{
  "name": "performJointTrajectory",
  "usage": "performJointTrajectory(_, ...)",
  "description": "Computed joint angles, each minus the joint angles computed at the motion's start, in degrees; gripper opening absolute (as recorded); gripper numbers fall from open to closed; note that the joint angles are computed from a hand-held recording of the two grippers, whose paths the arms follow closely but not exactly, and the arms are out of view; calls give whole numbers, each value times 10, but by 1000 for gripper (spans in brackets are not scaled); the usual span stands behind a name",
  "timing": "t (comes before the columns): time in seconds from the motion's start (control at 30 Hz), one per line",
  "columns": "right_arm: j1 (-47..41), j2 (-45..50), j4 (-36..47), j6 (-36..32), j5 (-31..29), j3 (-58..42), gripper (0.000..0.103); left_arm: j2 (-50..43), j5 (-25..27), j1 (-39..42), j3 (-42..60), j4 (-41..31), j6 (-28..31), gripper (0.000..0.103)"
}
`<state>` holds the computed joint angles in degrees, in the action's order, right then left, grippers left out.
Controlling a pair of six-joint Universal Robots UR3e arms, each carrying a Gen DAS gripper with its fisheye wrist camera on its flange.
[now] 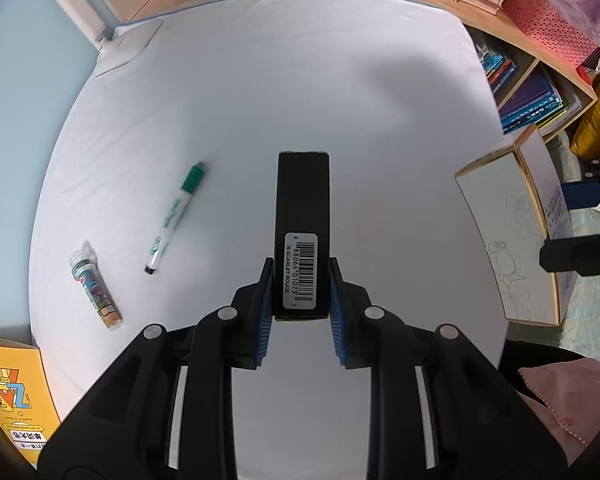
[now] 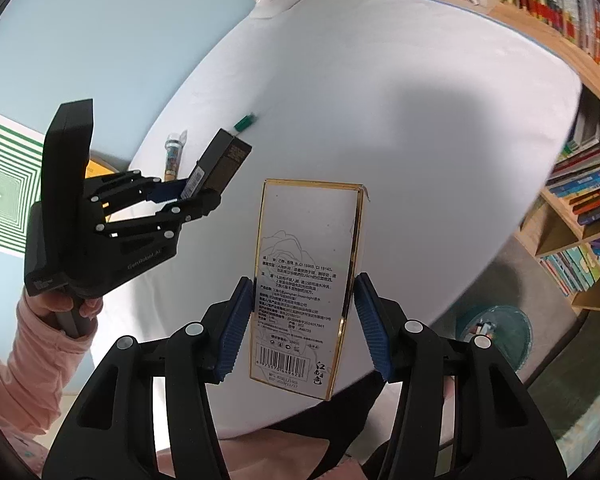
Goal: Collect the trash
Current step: 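Carry the black box and white box over the green wastebasket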
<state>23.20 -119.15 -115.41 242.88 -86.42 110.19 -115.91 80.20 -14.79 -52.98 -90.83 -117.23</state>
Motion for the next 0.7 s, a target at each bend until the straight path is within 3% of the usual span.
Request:
performJointTrajectory(0.5,10,-225,148,50,-43,63,53,104,7,-117,-129,37,-80,23)
performJointTrajectory(0.6,49,-265,179,101,-74,72,53,113,7,-142,-141,39,-94,23)
performJointTrajectory(0.7,140,-273,185,192,-132,84,53,125,10,-175,-162,49,-109,23)
